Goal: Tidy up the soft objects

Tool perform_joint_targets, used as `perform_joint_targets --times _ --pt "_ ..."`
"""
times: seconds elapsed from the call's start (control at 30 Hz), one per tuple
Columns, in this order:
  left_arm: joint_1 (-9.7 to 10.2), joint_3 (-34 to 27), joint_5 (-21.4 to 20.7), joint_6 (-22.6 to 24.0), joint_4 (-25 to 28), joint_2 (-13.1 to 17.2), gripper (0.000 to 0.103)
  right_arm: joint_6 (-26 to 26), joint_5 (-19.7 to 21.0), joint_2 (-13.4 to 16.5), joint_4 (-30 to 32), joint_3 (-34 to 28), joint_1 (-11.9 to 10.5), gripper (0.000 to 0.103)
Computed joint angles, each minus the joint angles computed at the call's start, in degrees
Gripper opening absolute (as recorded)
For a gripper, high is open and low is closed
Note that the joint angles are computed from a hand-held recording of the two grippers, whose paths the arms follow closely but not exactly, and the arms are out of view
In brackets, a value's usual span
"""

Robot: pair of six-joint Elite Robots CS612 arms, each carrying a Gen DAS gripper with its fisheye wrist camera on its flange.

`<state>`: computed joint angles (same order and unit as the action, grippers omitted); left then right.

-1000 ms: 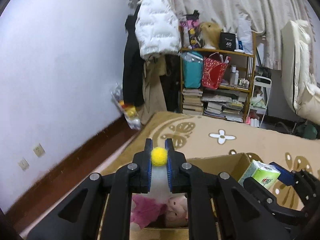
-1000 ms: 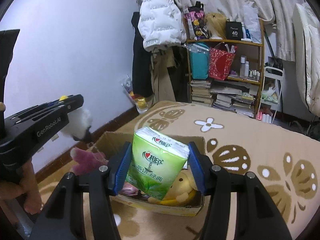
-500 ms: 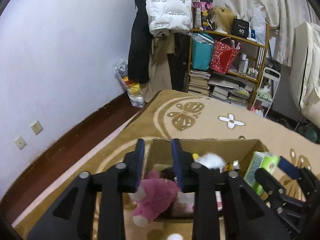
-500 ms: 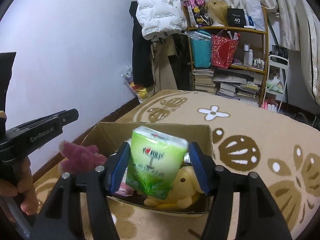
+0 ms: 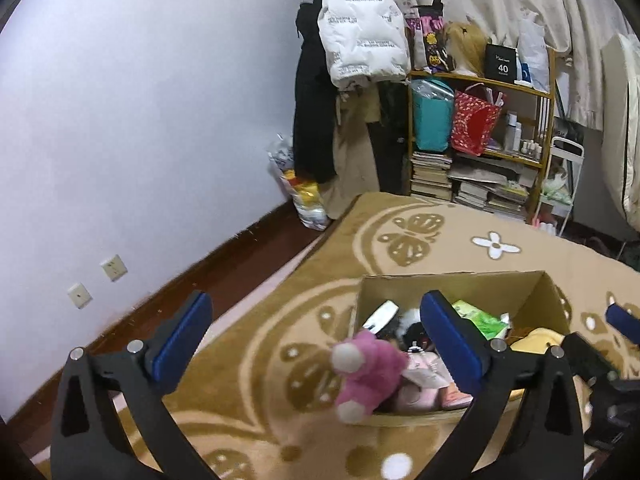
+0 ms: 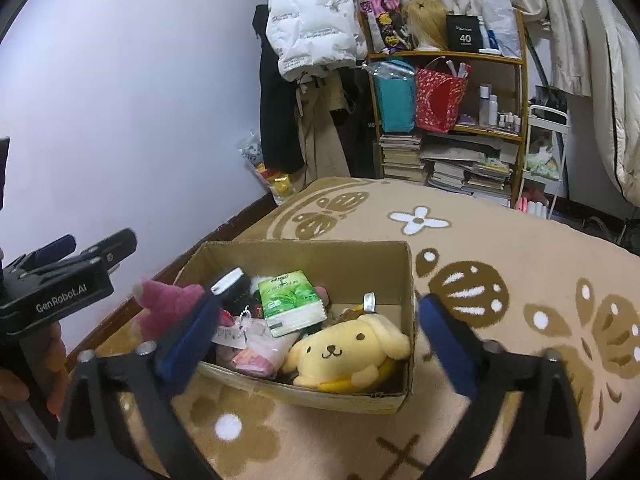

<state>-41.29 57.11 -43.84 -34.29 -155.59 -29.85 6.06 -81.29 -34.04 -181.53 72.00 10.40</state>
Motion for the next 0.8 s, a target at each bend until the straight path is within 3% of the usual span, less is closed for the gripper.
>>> perform_joint_targets --times 0.27,0.37,0.8 --pt "-1.01 4.0 0.9 5.0 -4.0 -2.1 0.103 0.5 0.1 -2.1 -1.9 3.3 0.0 0.103" --pt "-1.51 5.8 1.0 4.8 -4.1 -3.2 0.103 0.1 1.2 -3.2 -2.5 4.7 -0.2 0.103" --pt "-3.41 13.0 1.3 3.5 -7.1 -7.3 0.103 0.1 -2.5 -7.0 -8.7 12.0 0.3 0.103"
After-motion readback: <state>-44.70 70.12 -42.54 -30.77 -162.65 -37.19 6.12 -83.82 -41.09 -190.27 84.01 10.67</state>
